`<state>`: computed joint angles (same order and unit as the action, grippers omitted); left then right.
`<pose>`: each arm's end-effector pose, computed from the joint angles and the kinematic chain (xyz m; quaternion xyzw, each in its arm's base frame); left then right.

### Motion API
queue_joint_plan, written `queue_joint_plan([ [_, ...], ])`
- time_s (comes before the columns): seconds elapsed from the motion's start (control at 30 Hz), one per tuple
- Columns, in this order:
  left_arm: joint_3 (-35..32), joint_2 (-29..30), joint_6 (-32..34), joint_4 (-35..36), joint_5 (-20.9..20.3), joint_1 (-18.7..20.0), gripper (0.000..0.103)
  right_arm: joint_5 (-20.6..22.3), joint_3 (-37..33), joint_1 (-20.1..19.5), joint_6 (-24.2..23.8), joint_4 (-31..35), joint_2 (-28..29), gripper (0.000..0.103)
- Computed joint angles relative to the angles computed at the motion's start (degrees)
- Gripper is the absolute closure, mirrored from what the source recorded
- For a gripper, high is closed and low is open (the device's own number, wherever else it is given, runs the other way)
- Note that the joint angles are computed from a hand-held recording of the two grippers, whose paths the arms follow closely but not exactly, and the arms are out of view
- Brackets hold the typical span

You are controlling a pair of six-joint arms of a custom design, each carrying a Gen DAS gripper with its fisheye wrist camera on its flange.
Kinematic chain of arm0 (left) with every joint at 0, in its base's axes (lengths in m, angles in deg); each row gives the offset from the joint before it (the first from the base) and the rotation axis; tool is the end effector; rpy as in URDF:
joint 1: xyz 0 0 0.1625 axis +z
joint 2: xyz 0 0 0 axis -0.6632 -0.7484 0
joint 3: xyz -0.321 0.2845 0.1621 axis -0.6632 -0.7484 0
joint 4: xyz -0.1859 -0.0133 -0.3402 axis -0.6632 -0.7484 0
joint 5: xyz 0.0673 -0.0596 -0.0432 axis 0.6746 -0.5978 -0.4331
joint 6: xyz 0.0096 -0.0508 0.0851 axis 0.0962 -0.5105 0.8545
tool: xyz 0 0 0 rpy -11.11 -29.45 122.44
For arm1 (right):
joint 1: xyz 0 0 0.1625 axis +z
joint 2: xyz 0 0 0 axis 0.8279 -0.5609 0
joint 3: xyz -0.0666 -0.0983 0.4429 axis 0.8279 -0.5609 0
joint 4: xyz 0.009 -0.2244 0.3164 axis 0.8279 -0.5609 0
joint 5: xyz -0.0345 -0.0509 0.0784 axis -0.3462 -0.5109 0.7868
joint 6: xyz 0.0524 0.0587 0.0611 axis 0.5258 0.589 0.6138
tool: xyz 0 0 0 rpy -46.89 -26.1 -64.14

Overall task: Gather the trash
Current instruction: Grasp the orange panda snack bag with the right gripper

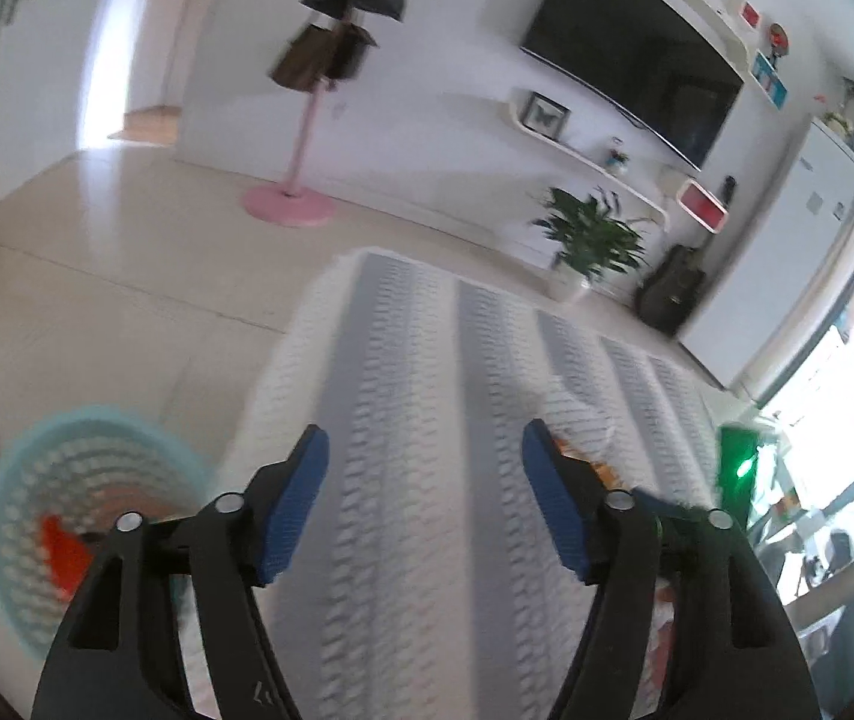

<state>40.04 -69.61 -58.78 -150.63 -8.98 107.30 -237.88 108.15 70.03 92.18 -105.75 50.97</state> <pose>-0.0324 -0.4365 0.3446 0.3209 0.9169 -0.2280 0.0662 0.3060 -0.3478 -0.0572 -0.1238 -0.8394 0.3648 0.3834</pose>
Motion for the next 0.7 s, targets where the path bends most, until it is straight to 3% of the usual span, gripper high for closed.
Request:
queue_joint_plan([
  [0.13,-1.05,7.55,0.11,-2.02,-1.47,-2.50,0.037,-2.10,-1.79,-0.82,2.03,8.04,0.64,0.030],
  [0.2,-2.20,11.59,1.72,-1.62,-3.01,-3.11,0.037,-2.25,-1.68,-0.97,2.06,7.68,0.97,0.032],
  [0.33,-3.60,16.25,1.22,-0.97,-3.93,-3.20,0.039,-1.71,-0.86,-0.91,-1.52,3.70,1.13,0.066],
  [0.4,-3.63,17.83,0.96,-1.59,-3.96,-3.39,0.039,-1.57,-0.45,-0.62,-2.49,2.74,1.18,0.077],
  [0.47,-3.57,19.02,1.21,-1.79,-3.44,-3.70,0.039,-0.66,0.51,-0.24,-3.81,0.06,1.26,0.094],
  [0.53,-3.52,20.01,1.70,-1.35,-3.03,-4.38,0.039,-0.22,1.31,0.44,-3.41,-0.36,1.06,0.101],
  [0.63,-2.83,21.34,2.55,-1.72,-2.70,-5.24,0.039,0.16,3.47,2.13,-3.80,-4.54,1.21,0.102],
  [0.7,-2.33,21.96,2.63,-1.65,-2.93,-5.71,0.039,0.43,5.23,4.15,-1.26,-4.27,0.74,0.102],
])
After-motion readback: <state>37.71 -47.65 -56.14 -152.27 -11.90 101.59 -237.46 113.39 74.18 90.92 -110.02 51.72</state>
